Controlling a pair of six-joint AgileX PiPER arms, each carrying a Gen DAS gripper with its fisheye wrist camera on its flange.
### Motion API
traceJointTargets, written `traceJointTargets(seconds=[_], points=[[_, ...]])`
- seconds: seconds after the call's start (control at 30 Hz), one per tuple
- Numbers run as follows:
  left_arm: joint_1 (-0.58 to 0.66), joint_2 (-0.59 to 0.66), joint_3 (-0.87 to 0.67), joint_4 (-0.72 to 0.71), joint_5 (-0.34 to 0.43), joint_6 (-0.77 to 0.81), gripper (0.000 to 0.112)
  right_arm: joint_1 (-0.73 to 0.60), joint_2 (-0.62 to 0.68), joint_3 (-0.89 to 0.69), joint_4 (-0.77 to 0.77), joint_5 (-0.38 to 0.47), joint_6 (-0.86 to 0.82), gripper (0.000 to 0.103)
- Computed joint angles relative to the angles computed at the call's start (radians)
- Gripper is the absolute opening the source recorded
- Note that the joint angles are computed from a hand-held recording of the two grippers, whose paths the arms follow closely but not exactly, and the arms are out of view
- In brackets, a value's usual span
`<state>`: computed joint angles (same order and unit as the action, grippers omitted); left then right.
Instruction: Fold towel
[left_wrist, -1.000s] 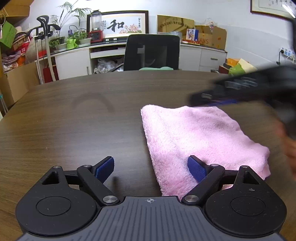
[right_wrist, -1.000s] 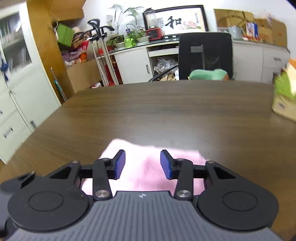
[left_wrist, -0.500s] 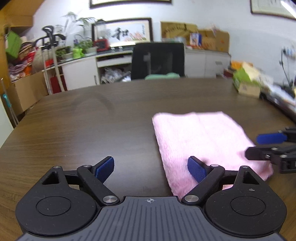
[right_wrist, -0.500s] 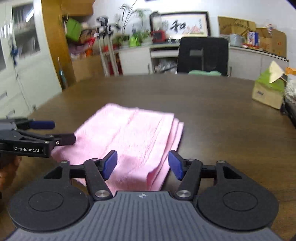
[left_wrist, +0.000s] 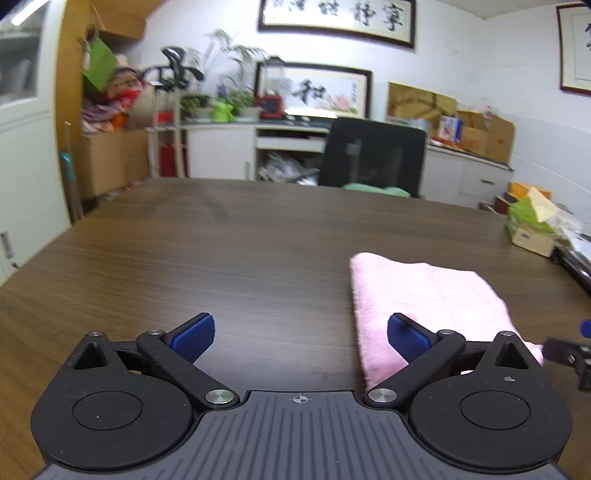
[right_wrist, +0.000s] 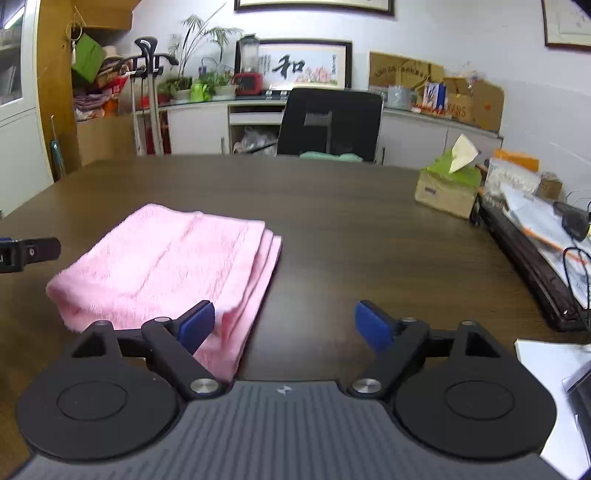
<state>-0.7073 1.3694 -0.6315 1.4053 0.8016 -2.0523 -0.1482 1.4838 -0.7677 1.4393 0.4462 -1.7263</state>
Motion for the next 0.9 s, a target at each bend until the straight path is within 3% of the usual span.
traceJointTargets(seconds=[0.17, 0.23, 0.33, 0.5, 0.63, 0.77, 0.9], points=[[0.012, -0.021, 0.027, -0.07, -0.026, 0.019, 0.103, -0.046, 0.017, -0.024, -0.135, 0.046, 0.147, 0.09], [0.033, -0.038, 0.038, -0.122, -0.084, 0.073, 0.103, -0.067, 0.018, -0.019, -0.165, 0.1, 0.151, 0.09], [0.007, -0.035, 0.04, -0.128, -0.078, 0.101, 0.103, -0.075, 0.003, 0.007, -0.187, 0.148, 0.115, 0.09], [-0.02, 0.031, -0.005, -0.112, -0.05, 0.159, 0.103, 0.017, -0.031, 0.077, -0.049, 0.007, -0.054, 0.09], [0.001, 0.085, -0.066, -0.12, -0.053, 0.216, 0.103, 0.095, 0.02, 0.02, -0.121, -0.066, 0.049, 0.09], [0.036, 0.131, -0.119, -0.133, -0.07, 0.265, 0.103, 0.19, 0.074, -0.033, -0.084, -0.195, 0.044, 0.092], [0.11, 0.174, -0.193, -0.187, -0.113, 0.355, 0.103, 0.226, 0.147, -0.122, -0.216, -0.231, 0.225, 0.092]])
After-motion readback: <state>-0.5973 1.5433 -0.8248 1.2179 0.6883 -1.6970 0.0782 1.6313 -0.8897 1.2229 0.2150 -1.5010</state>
